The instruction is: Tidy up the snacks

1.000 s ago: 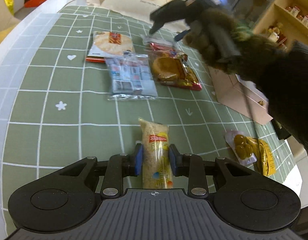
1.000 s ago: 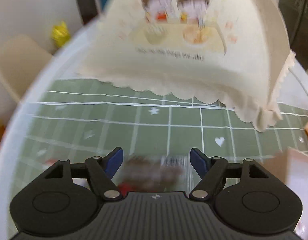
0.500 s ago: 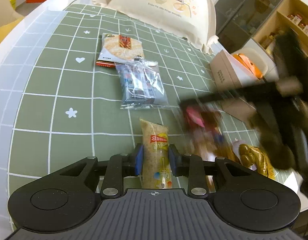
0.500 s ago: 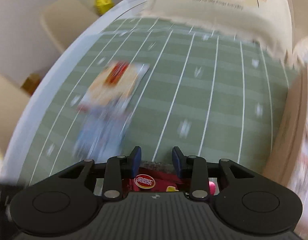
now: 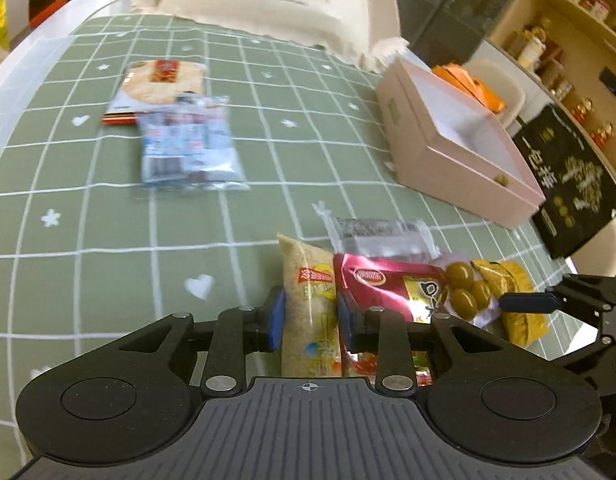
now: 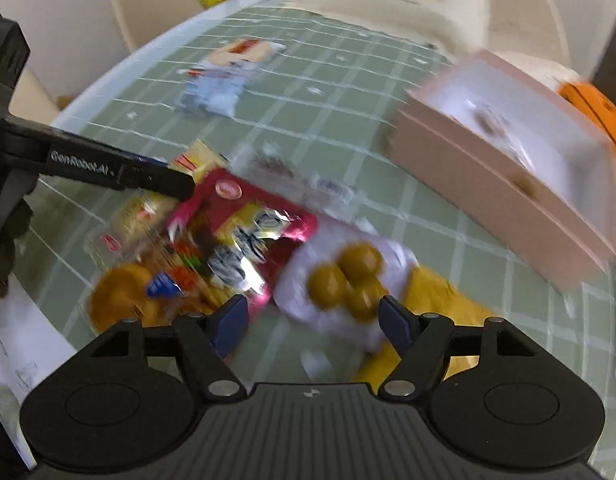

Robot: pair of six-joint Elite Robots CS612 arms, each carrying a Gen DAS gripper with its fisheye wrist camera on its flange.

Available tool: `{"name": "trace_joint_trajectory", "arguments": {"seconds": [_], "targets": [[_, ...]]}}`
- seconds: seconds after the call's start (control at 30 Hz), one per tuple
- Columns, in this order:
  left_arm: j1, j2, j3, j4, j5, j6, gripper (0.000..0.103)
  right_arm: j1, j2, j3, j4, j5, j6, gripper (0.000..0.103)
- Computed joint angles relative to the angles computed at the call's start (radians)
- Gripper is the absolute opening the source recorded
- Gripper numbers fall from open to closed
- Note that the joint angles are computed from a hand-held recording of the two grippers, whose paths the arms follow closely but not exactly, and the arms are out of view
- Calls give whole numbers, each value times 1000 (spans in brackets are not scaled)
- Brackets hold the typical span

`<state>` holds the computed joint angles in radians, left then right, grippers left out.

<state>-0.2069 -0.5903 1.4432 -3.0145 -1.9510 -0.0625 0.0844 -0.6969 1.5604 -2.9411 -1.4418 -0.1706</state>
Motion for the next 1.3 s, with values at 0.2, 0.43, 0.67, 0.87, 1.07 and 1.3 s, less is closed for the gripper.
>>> {"name": "trace_joint_trajectory", "arguments": {"seconds": [0.2,0.43,0.67,0.87,1.07,1.3], "targets": [[-20,-32,48,7,60,71,36,-25,-9,56,-119,0,162,73],[-23,-59,66,77,79,158,40,-1,67,-40,-135,-70,184,77],[-32,-68,66,115,106,197,42,-9,51,-33,-110,-56,182,53],[-36,-69,63,122,113,195,43,-20,-6,41,-164,-24,196,25],[-38,-70,76,91,131,168,38,-31,-21,79,-188,2,154,37],[-32,-66,78,52,191,149,35,-17,9,48,-149,-11,175,58]]}}
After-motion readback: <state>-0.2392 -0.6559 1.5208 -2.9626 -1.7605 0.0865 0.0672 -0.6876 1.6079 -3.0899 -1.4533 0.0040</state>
